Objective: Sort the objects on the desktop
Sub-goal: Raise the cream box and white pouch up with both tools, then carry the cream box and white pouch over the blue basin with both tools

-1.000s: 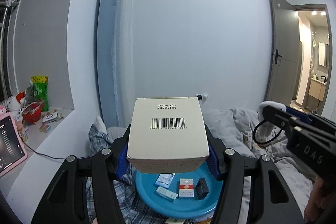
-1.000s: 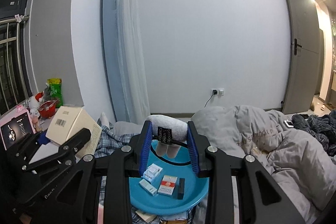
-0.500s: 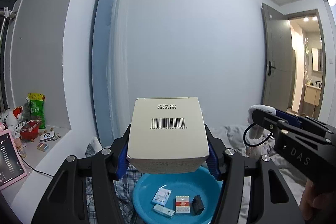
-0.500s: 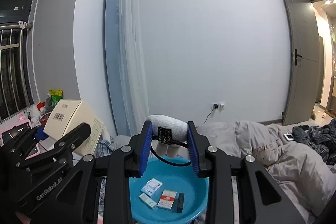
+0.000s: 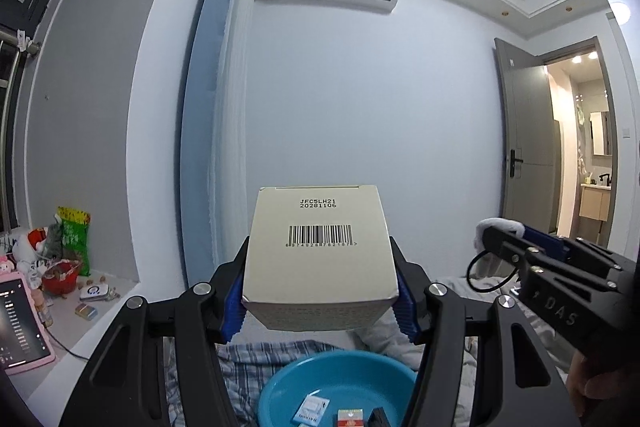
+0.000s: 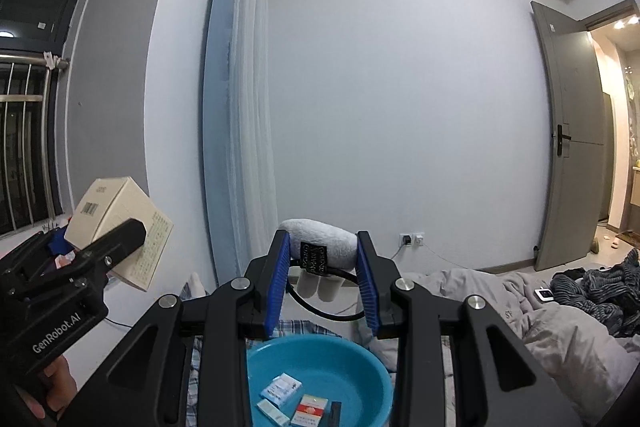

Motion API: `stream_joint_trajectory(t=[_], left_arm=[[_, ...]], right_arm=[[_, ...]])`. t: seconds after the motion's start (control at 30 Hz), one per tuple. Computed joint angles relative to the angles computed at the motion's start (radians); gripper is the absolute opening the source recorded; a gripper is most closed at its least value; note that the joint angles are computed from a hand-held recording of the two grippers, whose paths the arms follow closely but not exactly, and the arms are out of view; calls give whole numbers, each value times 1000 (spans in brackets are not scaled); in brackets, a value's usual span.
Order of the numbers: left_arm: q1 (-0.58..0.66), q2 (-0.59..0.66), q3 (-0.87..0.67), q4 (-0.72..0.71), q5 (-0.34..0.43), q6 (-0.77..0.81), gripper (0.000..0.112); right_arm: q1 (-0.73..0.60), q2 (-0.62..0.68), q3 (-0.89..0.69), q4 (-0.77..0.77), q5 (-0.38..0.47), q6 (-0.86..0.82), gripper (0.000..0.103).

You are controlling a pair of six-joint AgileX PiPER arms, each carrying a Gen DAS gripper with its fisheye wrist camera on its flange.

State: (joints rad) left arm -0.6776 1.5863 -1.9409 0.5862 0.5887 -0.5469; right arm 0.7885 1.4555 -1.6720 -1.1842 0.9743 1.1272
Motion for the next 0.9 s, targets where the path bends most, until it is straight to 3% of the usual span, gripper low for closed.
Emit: stream_joint_trajectory(t=[0.1, 0.23, 0.37, 0.5, 0.67, 0.77, 0.9], left_arm=[[17, -4, 41, 7, -78, -19, 62], [43, -26, 165, 150, -199, -192, 62], [66, -26, 268, 285, -250, -369, 62], [60, -4, 319, 485, -249, -556, 62], [62, 50, 284, 434, -241, -501, 62], [43, 60, 298, 595, -231, -642, 62], [49, 61, 300, 521, -266, -567, 62]], right_arm=[[-22, 30, -6, -49, -42, 25, 31], [-62, 57, 11, -73, -109, 50, 31], [-90, 39, 154, -231, -155, 282, 31], [-86, 56, 278, -374, -105, 467, 31], [-144, 49, 335, -337, -217, 506, 31], [-115, 57, 353, -422, -132, 560, 31], [-103, 34, 385, -452, -143, 568, 31]])
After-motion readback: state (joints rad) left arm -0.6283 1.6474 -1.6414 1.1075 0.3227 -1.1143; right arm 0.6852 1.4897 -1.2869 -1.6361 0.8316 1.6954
